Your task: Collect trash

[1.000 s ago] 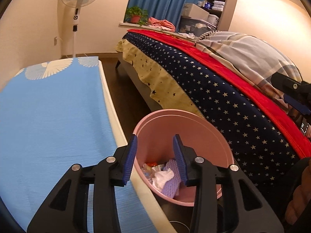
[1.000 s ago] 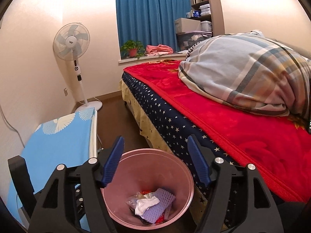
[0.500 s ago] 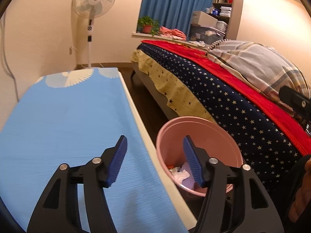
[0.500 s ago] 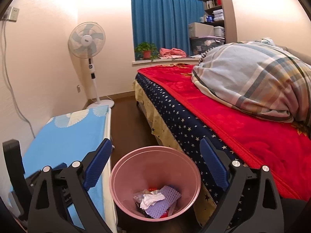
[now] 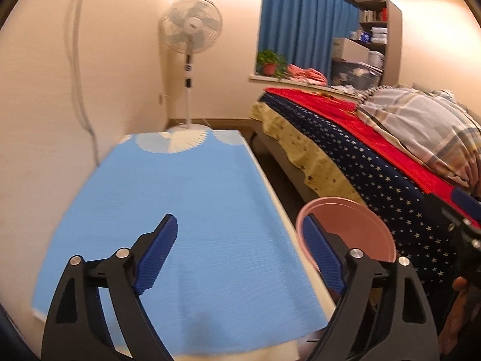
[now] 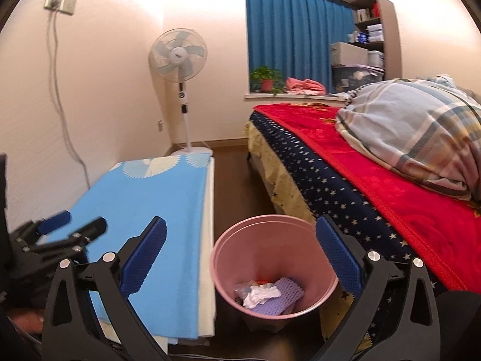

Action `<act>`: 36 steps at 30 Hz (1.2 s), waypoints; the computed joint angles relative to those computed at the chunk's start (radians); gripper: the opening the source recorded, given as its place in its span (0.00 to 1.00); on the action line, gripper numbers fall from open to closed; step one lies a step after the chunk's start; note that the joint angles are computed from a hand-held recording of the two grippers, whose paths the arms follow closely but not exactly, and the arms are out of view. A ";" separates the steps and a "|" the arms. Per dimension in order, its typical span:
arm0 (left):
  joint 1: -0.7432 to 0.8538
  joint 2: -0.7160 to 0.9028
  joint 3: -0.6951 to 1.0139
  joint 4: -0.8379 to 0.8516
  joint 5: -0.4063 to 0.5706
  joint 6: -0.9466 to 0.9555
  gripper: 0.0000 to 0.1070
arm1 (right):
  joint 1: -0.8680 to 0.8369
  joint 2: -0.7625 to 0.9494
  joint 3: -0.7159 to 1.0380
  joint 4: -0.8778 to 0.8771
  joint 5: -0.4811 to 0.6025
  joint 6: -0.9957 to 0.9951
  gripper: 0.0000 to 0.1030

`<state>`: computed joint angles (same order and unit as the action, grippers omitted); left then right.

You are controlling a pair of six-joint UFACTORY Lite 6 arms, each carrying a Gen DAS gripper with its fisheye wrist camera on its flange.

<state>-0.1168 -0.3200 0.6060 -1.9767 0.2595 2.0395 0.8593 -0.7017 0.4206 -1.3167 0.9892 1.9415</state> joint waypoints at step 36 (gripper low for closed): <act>0.193 -0.185 -0.195 0.181 0.012 -0.153 0.84 | -0.024 0.406 0.126 -0.092 -0.144 0.184 0.95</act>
<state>0.0758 -0.5049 0.4108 -1.7959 0.2719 1.8863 0.8356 -0.2959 0.5461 -1.4091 0.8453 2.1253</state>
